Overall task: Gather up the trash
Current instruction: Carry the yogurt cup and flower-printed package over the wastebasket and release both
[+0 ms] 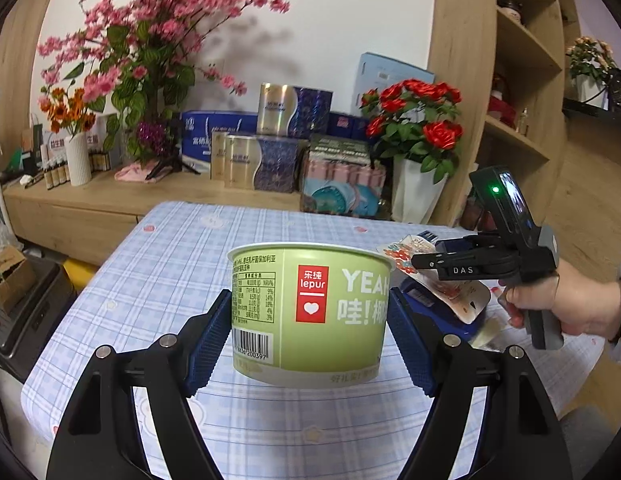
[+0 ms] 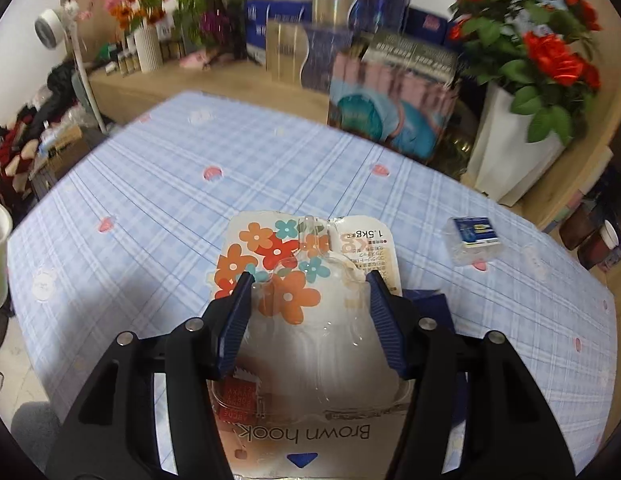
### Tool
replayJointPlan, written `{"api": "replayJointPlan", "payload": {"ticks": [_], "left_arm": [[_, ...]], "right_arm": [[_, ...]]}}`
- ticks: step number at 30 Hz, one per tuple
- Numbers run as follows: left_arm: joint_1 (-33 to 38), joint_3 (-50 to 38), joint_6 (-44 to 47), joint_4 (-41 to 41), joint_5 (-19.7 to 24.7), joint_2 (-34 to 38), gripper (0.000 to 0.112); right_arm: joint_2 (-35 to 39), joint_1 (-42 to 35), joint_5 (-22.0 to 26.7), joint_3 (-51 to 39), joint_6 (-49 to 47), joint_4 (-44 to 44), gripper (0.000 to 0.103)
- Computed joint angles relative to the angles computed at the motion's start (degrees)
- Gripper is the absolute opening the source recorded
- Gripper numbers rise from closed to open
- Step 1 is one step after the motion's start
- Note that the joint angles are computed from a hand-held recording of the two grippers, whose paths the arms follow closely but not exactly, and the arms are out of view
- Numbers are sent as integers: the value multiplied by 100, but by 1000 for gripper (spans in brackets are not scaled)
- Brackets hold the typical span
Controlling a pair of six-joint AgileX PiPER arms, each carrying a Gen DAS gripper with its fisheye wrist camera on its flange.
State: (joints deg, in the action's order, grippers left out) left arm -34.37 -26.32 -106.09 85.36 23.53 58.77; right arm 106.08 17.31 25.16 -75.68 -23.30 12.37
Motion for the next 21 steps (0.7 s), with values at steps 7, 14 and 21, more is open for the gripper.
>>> {"api": "replayJointPlan", "payload": {"ticks": [7,14,21], "left_arm": [[-1646,-309,470,-962,1479,-284,74],[-3486,-764,361,-1214,3176,-127,74],[-4826,-1154,21,-1391,4161,272,74]], "right_arm": [[-1221,-451,-317,1356,-1905,1916,58],[-2627,-1234,52,2704,-3784,3690,58],[-3856,-2445,1061,3547,-4591,4386,58]]}}
